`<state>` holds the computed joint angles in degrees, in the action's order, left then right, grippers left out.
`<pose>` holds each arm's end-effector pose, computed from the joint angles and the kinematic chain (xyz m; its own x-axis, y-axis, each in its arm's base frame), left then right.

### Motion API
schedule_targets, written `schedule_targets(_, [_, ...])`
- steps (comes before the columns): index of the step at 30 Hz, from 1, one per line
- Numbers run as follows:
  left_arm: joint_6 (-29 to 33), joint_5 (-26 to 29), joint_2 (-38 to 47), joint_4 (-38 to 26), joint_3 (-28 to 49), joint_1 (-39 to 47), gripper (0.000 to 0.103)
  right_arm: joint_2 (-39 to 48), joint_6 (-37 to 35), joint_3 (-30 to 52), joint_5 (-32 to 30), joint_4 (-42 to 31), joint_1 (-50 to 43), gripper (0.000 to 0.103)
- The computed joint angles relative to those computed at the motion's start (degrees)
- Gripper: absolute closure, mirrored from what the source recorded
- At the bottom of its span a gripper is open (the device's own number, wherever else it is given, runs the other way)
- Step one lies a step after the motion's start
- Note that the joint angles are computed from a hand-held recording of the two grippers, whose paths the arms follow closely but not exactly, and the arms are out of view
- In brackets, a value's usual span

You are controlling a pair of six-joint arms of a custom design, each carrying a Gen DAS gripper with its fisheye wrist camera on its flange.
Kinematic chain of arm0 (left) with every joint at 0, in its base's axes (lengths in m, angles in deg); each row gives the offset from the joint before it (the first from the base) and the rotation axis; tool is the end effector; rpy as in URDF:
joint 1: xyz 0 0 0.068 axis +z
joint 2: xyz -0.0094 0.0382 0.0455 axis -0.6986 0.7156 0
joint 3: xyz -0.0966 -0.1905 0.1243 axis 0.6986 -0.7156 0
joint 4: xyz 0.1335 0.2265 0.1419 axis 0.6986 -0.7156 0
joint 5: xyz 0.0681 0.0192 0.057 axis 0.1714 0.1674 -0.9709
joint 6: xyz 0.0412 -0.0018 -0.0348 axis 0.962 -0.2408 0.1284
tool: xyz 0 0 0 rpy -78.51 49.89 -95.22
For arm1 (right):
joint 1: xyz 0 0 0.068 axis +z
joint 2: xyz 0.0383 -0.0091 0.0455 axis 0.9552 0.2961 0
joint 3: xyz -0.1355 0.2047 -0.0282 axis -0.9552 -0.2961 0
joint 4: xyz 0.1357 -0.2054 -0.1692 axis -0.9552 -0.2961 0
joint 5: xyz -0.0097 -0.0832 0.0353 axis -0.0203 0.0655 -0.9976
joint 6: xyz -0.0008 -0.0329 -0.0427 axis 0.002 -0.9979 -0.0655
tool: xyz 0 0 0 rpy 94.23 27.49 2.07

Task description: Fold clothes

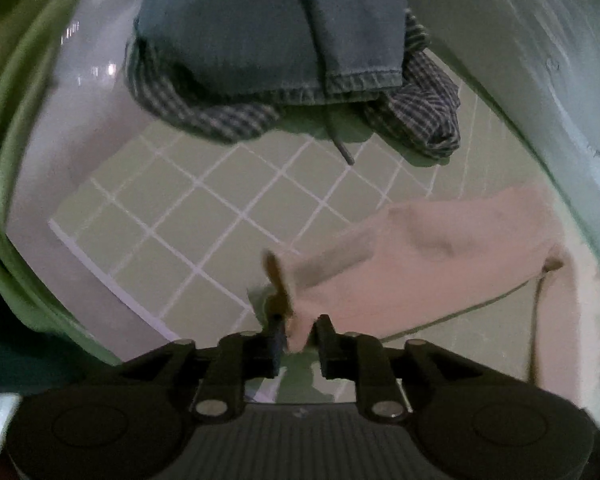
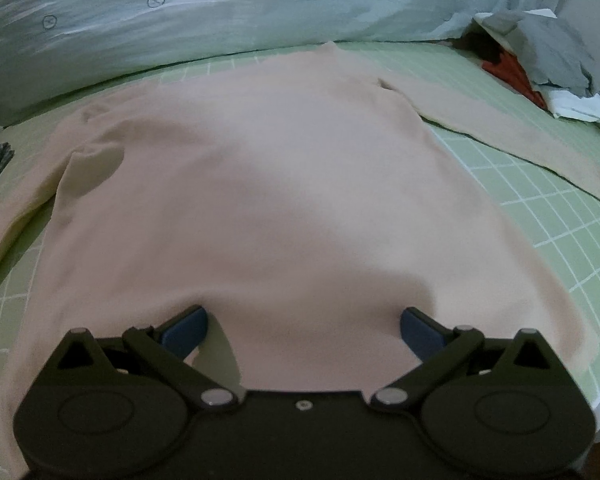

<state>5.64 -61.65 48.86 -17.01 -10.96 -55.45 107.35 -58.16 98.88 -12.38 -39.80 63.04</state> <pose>0.2757 -0.0517 0.1020 -0.7261 -0.5843 -0.3625 -0.5125 0.8114 -0.2812 0.3340 -0.0603 0.0581 -0.7546 0.2254 -0.6163 0.2908 0.9568 -0.0061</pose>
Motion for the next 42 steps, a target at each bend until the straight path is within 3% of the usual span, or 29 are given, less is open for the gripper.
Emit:
schedule_targets(1, [0.4,-1.36,0.46,-0.65,0.6,-0.16,0.077,0.04,-0.11,-0.19,-0.07,0.41,-0.05,0.0])
schedule_targets(3, [0.8,-4.06,1.7,-1.78,1.84,-0.29,0.062,0.04,-0.17,-0.56,-0.06,1.13,-0.03,0.0])
schedule_targets(7, [1.59,-5.64,2.61,-1.79,2.79,0.68,0.048,-0.39,0.2,-1.64,0.32,2.34,0.39,0.0])
schedule_targets(22, [6.5,-8.25,8.86,-0.89,5.99,-1.57,0.047,-2.23,2.19,-3.67,2.07,2.71,1.62,0.0])
schedule_targets(25, [6.18,-10.19,9.79,-1.12,6.76,-2.69,0.055,-2.82,1.52,-4.08,1.4,2.43,1.16,0.0])
schedule_targets(26, [6.57,-10.11,10.16,-1.41,7.32,-2.81,0.068,-3.02,1.28,-4.2,1.14,2.27,0.98,0.0])
schedule_targets(27, [7.41,-9.4,10.56,-1.83,8.11,-2.72,0.088,-3.12,1.04,-4.2,0.85,2.05,0.76,0.0])
schedule_targets(30, [9.29,-8.18,11.76,-3.0,10.9,-3.03,0.1,-3.82,0.09,-3.93,-0.49,0.29,0.12,0.0])
schedule_targets(37, [11.67,-9.86,16.05,-3.89,21.47,-9.3,0.102,-7.43,0.47,-6.22,-2.32,2.58,-2.66,0.003])
schedule_targets(42, [11.06,-10.54,25.13,-4.97,36.52,-16.8,0.102,-7.78,-3.66,-4.69,-6.52,2.04,-9.02,0.003])
